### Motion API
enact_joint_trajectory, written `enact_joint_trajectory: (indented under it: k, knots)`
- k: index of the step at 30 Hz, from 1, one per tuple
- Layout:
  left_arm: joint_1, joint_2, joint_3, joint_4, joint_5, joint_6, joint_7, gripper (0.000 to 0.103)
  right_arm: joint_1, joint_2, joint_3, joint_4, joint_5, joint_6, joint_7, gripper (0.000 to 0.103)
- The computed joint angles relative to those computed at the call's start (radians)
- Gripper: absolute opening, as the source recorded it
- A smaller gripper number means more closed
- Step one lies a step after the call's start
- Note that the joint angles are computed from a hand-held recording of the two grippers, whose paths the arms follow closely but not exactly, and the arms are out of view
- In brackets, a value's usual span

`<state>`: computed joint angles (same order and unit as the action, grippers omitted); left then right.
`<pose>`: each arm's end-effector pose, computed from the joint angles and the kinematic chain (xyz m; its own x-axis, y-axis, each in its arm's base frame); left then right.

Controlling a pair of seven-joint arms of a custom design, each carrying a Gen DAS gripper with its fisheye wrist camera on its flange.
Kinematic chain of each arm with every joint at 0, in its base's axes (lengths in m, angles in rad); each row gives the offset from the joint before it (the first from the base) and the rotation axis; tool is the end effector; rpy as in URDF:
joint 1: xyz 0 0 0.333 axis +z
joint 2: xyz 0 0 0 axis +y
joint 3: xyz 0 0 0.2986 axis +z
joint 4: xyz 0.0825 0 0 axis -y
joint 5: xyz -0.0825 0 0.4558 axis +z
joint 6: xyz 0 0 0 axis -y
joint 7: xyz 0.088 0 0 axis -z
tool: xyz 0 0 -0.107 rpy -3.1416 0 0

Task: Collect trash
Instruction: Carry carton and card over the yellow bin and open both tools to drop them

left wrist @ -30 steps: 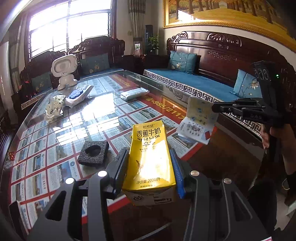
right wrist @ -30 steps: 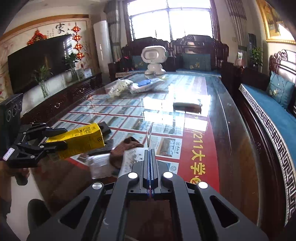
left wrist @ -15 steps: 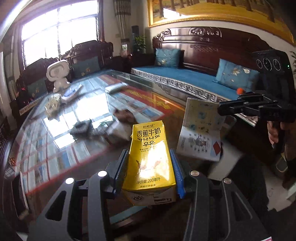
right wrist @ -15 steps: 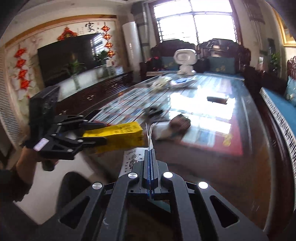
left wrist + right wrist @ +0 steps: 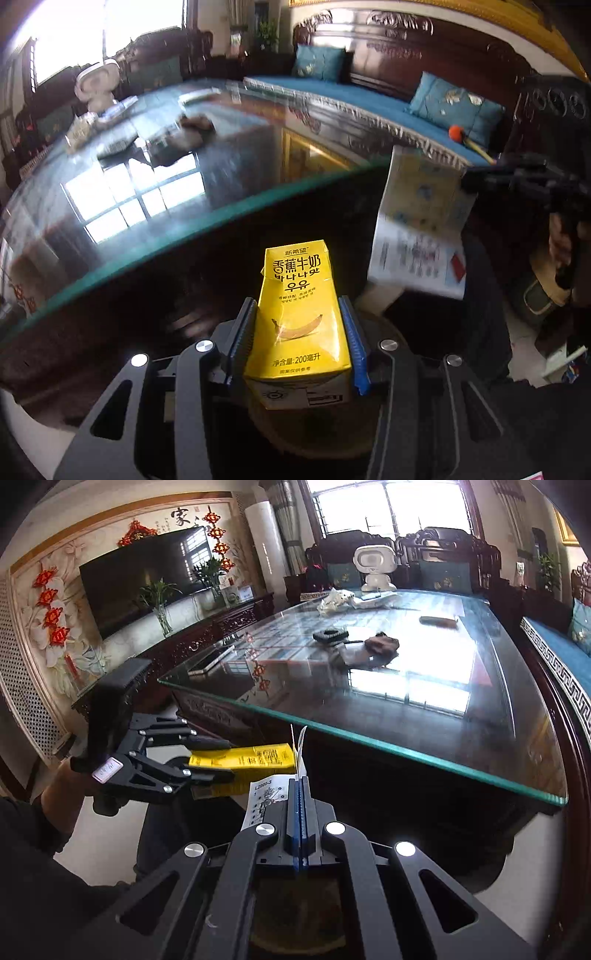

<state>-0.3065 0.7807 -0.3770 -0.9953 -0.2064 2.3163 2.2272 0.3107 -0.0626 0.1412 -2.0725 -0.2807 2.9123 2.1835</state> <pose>0.7337 -0.4465 0.4568 -0.8828 -0.4653 0.0644 -0.3904 0.6504 -0.6516 0.5757 0.3000 0.5171 0.1859 -0.9581 -0.2179 -0.6475 0.0473 -0.7606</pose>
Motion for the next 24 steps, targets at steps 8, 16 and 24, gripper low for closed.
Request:
enact_joint_trajectory:
  k: [8, 16, 24]
  knots:
    - [0.005, -0.024, -0.003, -0.112, 0.0, -0.065, -0.007, 0.045, 0.019, -0.022, 0.018, -0.063, 0.058, -0.018, -0.014, 0.001]
    - [-0.009, 0.017, 0.001, -0.078, 0.009, -0.183, -0.012, 0.069, 0.03, -0.016, 0.017, -0.064, 0.094, -0.034, -0.047, 0.001]
    - [-0.014, -0.018, 0.024, -0.129, 0.038, -0.136, -0.032, 0.077, 0.045, -0.004, 0.014, -0.059, 0.137, -0.045, -0.084, 0.001]
